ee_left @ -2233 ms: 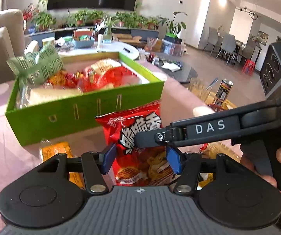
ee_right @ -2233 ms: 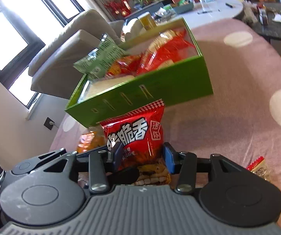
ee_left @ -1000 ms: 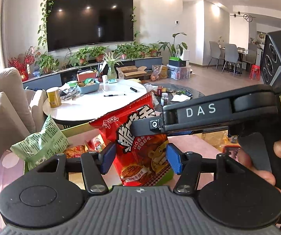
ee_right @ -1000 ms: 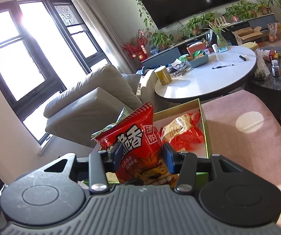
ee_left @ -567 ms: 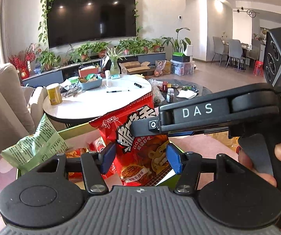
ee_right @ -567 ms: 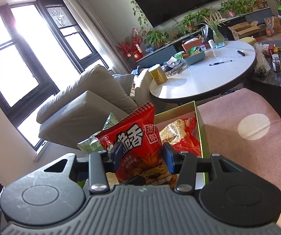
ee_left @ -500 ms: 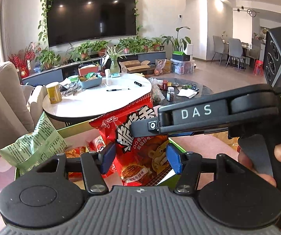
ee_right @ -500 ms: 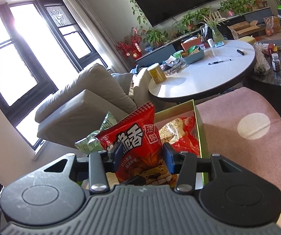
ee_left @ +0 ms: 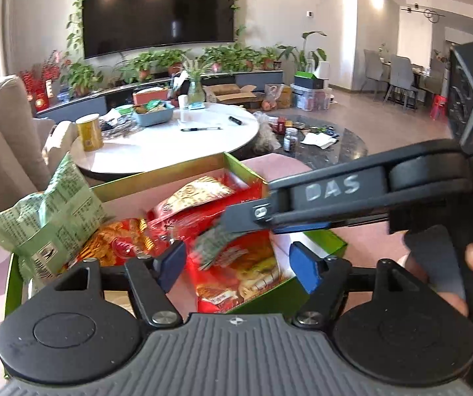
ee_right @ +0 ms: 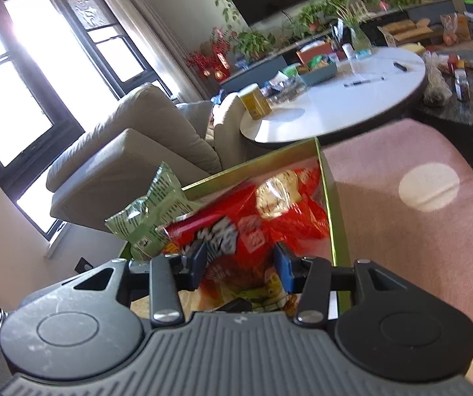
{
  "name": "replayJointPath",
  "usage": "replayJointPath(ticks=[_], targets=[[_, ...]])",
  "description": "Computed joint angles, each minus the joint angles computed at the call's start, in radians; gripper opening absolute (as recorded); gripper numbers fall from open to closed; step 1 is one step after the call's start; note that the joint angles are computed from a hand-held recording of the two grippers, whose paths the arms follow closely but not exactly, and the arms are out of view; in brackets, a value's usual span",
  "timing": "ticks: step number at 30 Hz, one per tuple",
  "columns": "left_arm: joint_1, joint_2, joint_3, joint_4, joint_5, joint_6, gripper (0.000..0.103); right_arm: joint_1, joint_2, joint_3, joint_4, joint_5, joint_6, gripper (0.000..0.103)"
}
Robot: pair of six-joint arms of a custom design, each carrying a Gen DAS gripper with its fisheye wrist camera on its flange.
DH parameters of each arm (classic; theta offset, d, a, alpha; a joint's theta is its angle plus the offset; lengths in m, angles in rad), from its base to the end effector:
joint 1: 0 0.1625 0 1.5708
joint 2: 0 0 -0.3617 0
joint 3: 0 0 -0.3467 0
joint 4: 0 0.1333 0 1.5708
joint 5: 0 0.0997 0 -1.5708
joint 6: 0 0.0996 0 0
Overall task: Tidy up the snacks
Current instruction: 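Lower the lion-print bag into the box and open the right gripper, then move the left gripper to the orange pack while the right gripper approaches a clear-wrapped pastry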
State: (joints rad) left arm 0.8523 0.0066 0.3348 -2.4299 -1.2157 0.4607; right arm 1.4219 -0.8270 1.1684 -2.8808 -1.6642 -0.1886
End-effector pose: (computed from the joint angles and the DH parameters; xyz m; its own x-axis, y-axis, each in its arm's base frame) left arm -0.4142 -0.7288 0.0122 -0.4794 0.7276 -0.4906 0.8765 0.3691 -0.3090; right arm 0.0173 -0.7203 0.3386 -0.9717 0.1147 0.2064 -0.0999 0.5922 -0.7996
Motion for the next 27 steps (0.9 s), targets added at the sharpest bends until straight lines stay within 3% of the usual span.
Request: replayJointPath(ticks=[10,18,27], targets=[[-0.007,-0.095,0.142,-0.129,0.01,-0.012,0.074,0.001,-0.047,0.047,-0.063,0.021,0.014,0.05],[-0.018,-0.243,0.383,-0.281,0.056,0.016,0.077,0.026,-0.096,0.127,-0.087,0.015,-0.056,0.055],[-0.029,-0.384,0.622,-0.375,0.119,-0.024,0.083,0.049,-0.151,0.222,-0.09,-0.009,-0.073,0.057]])
